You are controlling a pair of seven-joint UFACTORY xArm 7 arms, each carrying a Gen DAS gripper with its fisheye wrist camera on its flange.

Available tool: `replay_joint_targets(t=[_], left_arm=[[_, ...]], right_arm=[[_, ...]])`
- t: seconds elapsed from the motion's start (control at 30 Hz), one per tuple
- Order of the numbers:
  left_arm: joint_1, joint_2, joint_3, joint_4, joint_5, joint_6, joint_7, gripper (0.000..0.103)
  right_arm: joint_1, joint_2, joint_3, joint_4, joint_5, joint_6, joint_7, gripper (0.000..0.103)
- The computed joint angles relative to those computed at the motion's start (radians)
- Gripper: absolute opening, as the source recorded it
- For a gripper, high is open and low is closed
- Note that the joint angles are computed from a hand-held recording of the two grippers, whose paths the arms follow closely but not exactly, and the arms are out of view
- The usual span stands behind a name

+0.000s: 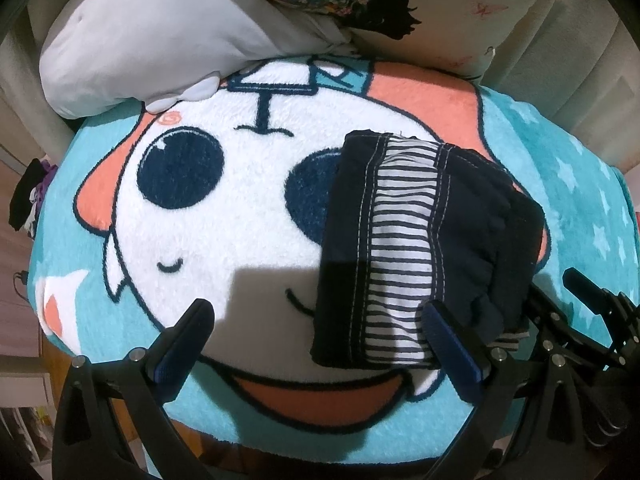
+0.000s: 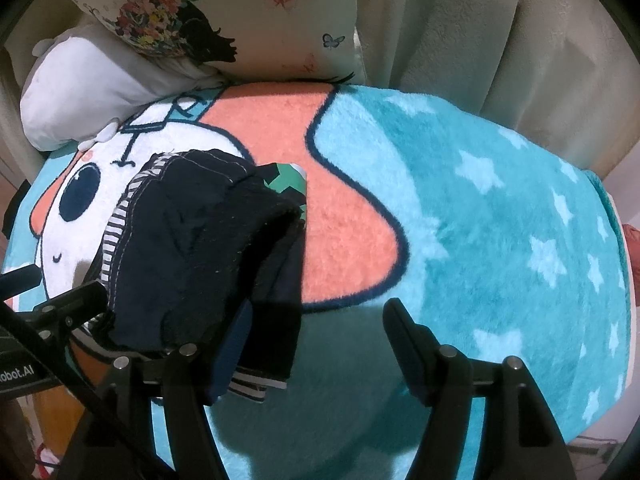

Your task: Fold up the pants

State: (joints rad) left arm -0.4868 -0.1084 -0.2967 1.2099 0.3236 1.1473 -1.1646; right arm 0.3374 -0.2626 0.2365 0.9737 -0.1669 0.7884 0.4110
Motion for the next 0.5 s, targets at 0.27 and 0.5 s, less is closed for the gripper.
replay_joint_targets(t=[0.27,0.5], left_arm=[[0.003,-0.001,0.004,-0.004,-0.007,-0.006,0.006,0.103],[0.007,0.001,0.007,-0.008,-0.013,-0.018,0.016,0.103]], right_arm=[[0.000,0.009,-0.001,0.007,-0.004,0.001,-0.002,0.073],[0.001,0.015,-0.003,0.010,-0.005,0.001,-0.002,0.073]])
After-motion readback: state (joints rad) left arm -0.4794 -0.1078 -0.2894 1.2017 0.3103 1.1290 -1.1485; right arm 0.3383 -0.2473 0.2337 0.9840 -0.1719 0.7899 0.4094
